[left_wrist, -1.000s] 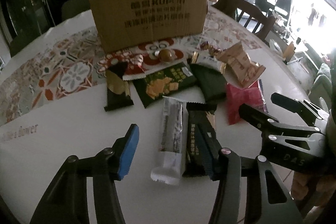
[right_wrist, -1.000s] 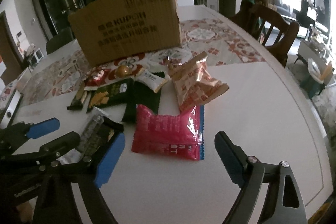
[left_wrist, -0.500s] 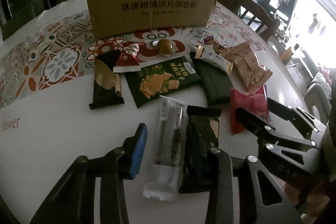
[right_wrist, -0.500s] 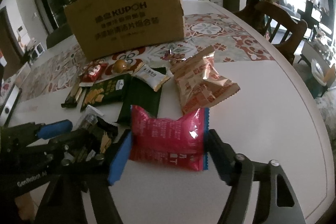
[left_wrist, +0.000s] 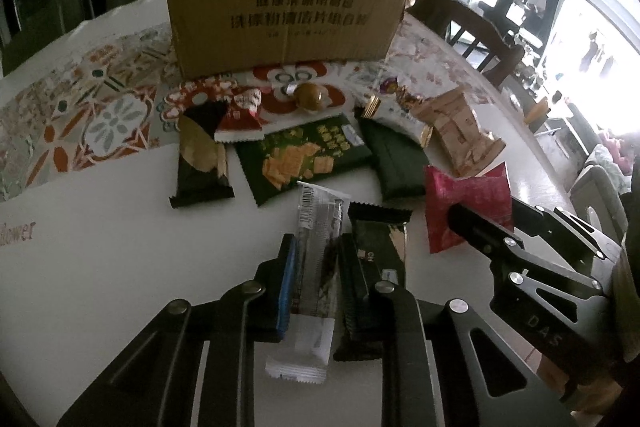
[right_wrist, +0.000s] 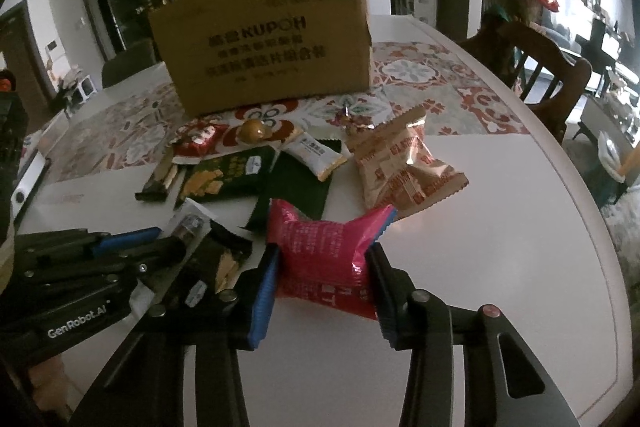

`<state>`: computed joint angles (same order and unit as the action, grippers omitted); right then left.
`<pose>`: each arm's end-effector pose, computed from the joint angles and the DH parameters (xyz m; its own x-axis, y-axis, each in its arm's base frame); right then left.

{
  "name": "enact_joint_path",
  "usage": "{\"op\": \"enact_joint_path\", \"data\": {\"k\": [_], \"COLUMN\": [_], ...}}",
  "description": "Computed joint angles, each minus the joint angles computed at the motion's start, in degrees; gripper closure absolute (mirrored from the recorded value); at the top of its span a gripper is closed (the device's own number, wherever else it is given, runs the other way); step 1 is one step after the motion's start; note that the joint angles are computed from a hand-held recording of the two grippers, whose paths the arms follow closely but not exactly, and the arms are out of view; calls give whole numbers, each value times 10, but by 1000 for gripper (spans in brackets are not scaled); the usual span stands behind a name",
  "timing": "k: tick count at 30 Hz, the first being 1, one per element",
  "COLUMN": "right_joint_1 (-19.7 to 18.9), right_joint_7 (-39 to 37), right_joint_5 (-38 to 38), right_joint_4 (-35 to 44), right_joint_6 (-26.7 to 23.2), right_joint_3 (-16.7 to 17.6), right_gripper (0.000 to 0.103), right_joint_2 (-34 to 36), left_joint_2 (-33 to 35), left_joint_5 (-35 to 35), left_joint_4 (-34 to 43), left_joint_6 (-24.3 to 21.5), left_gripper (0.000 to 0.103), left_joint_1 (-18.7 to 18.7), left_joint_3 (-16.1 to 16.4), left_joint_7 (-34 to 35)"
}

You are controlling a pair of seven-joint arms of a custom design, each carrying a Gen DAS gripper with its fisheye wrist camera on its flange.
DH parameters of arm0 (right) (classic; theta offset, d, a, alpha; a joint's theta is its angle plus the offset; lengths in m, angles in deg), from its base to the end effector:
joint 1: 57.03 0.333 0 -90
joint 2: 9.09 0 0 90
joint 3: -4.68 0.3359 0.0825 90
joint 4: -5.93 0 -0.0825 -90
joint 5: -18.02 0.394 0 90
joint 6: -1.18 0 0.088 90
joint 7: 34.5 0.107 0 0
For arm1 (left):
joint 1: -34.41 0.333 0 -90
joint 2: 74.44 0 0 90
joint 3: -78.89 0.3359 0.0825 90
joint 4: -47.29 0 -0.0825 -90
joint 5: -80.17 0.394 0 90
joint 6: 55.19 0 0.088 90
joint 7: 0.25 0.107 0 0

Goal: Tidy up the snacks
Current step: 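Lift both snacks over the box and open both tools to drop them in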

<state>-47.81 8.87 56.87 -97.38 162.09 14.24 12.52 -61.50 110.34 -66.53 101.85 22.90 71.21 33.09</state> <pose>0.6746 0.1836 0.4147 0.5410 -0.8340 -0.1084 -0.6583 -0.3398 -0.6717 0.6064 -0.2269 0.4217 0.1874 -0.9718 0.1432 -0.8042 -0.2355 -0.5457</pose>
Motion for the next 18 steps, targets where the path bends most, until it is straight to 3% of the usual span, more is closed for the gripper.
{"op": "enact_joint_path", "data": {"k": [7,14,18], "right_joint_1": [-14,-16,-17], "right_joint_7": [-59,-111,-154], "right_joint_5": [56,108,151], "right_joint_4": [-19,3,25], "right_joint_6": [29,24,21], "right_joint_3": [22,29,37], "right_gripper": [60,60,60], "right_joint_2": [-24,-32,-33], "left_joint_2": [-26,-48,-59], "left_joint_5": [80,151,225], "left_joint_4": [-10,-5,7], "left_joint_6": [10,30,30], "left_gripper": [82,82,82], "left_joint_1": [-12,-4,-2], "left_joint_3": [14,16,21], "left_joint_7": [-59,-114,-166]}}
